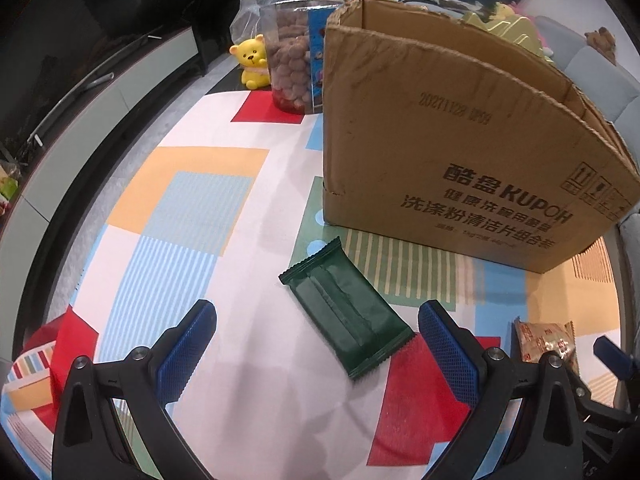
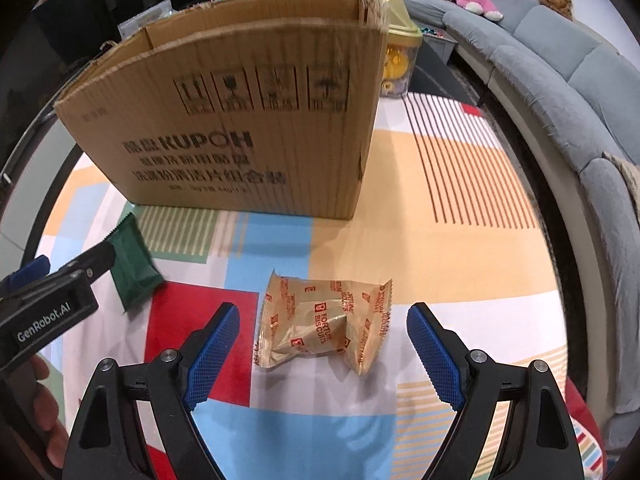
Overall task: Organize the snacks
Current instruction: 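Withdraw both open tools and lower them toward the green bar and tan biscuit packet, then grasp the dark green bar with the left tool while the right grasps the tan biscuit packet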
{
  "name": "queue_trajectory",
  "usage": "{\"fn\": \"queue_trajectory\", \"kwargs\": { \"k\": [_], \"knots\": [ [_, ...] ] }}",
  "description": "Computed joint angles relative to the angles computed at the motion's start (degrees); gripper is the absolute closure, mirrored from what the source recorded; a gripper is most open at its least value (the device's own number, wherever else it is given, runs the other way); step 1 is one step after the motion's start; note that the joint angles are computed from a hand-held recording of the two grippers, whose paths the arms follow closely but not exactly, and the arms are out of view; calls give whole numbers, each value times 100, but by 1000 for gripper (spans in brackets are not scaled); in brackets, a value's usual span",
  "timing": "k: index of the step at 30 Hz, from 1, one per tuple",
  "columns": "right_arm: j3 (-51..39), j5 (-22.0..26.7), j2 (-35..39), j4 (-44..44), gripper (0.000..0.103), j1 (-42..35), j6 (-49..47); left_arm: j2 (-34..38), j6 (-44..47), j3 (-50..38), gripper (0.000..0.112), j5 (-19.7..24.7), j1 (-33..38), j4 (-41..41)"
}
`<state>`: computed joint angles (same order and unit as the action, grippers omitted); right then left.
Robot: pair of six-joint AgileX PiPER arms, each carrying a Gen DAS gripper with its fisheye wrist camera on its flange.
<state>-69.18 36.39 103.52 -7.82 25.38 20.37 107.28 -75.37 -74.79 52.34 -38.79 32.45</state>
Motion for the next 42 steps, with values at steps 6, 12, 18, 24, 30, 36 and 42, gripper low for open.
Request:
{"fn": "queue_trajectory", "kwargs": {
  "k": [6, 12, 18, 24, 30, 36, 42],
  "knots": [
    [-8, -145, 225, 180, 17, -56, -180, 206, -203, -84, 10, -56, 66, 35],
    [-65, -276, 447, 171, 17, -60, -174, 406, -463, -159, 10, -55, 106, 63],
    [-24, -389, 557, 130, 17, -60, -183, 606, -827, -245, 11, -10, 140, 182],
    [6, -418, 600, 94, 17, -92, -201, 796, -839, -352, 15, -54, 214, 53],
    [-159, -382, 795, 84, 17, -104, -211, 930, -877, -371, 18, -138, 266, -87],
    [-159, -432, 840, 219, 17, -105, -309, 932, -1029, -298, 25, -250, 241, -9],
    [-74, -623, 851, 143, 26, -164, -283, 873, -1140, -258, 54, -273, 159, 198]
  ]
}}
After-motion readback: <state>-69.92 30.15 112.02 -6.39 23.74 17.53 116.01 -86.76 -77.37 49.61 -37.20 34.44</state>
